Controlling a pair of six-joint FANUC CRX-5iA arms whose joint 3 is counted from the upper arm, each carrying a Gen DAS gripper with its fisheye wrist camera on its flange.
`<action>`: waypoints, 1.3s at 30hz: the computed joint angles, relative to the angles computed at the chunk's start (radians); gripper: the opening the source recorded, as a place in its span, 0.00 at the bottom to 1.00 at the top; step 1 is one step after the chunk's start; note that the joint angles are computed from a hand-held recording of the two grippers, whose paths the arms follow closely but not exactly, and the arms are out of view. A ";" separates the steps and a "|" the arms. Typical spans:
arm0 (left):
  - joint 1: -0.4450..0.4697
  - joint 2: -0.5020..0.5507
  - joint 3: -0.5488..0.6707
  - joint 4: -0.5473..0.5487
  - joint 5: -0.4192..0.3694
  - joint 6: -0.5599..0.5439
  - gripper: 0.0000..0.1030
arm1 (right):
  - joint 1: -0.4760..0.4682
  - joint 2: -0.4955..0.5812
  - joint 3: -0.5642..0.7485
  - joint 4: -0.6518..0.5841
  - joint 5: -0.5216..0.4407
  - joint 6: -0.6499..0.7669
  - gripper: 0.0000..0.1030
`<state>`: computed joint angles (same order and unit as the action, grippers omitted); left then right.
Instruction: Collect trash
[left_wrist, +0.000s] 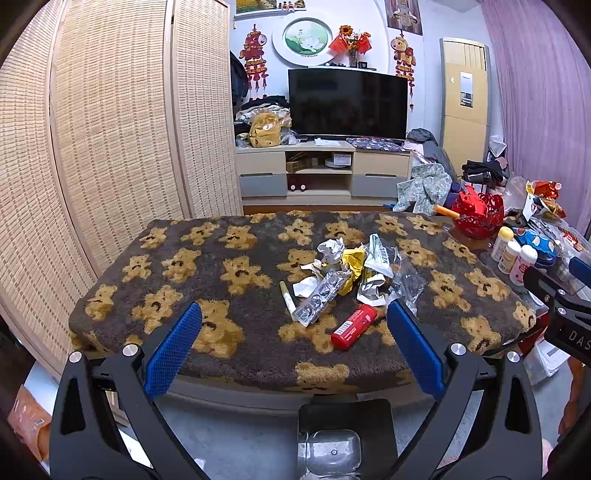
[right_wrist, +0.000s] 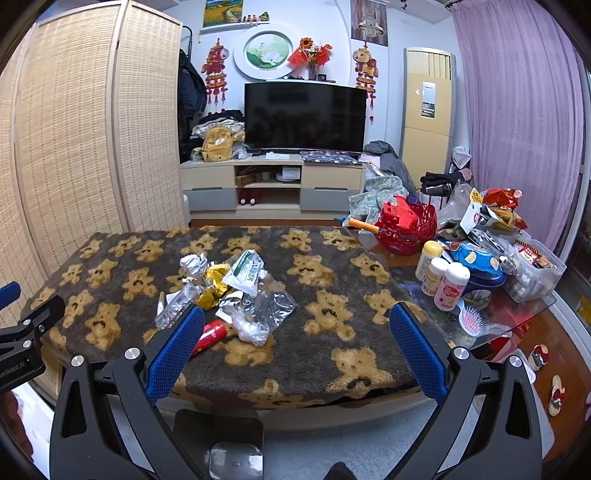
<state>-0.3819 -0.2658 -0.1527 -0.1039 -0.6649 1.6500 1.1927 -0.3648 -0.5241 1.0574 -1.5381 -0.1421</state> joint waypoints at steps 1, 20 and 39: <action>0.003 0.000 -0.003 0.005 0.002 -0.006 0.92 | 0.000 0.001 0.002 -0.001 -0.001 0.004 0.98; -0.033 0.010 0.039 -0.050 -0.033 0.041 0.92 | -0.004 0.000 0.003 -0.007 0.010 0.001 0.98; -0.033 0.014 0.039 -0.054 -0.039 0.053 0.92 | -0.005 -0.001 0.000 -0.006 0.011 -0.002 0.98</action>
